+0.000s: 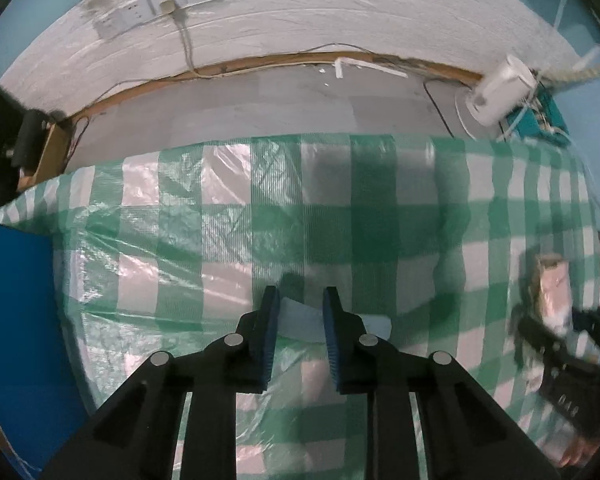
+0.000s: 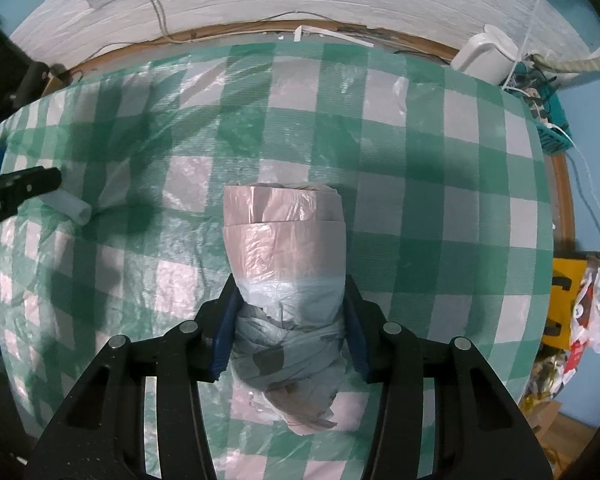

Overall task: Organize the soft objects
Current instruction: 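Grasp the white foam roll with the left tool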

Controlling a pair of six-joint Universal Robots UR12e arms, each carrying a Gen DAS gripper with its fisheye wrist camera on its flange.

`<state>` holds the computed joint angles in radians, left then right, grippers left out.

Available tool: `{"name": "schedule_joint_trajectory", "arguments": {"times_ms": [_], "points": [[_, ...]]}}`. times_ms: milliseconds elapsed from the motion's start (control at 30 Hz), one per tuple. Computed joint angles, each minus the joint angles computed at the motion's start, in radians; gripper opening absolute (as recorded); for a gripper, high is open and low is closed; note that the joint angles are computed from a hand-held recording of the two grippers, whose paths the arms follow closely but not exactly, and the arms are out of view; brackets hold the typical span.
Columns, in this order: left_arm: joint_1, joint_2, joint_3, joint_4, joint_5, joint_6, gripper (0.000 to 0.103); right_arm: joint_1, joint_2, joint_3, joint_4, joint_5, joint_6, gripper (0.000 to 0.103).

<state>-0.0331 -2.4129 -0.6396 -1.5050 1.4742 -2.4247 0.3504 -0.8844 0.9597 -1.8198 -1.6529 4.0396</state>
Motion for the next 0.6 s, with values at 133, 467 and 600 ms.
{"name": "schedule_joint_trajectory", "arguments": {"times_ms": [133, 467, 600], "points": [[0.001, 0.008, -0.008, -0.016, 0.017, 0.03, 0.022, 0.0, -0.004, 0.003, -0.01, -0.004, -0.003, 0.047], [0.006, 0.01, -0.015, -0.038, 0.005, -0.009, 0.055, -0.001, -0.012, 0.017, -0.025, 0.001, -0.006, 0.047], [0.005, 0.034, -0.061, 0.0, -0.002, 0.025, 0.06, 0.0, -0.014, 0.022, -0.026, 0.004, -0.001, 0.047]]}}
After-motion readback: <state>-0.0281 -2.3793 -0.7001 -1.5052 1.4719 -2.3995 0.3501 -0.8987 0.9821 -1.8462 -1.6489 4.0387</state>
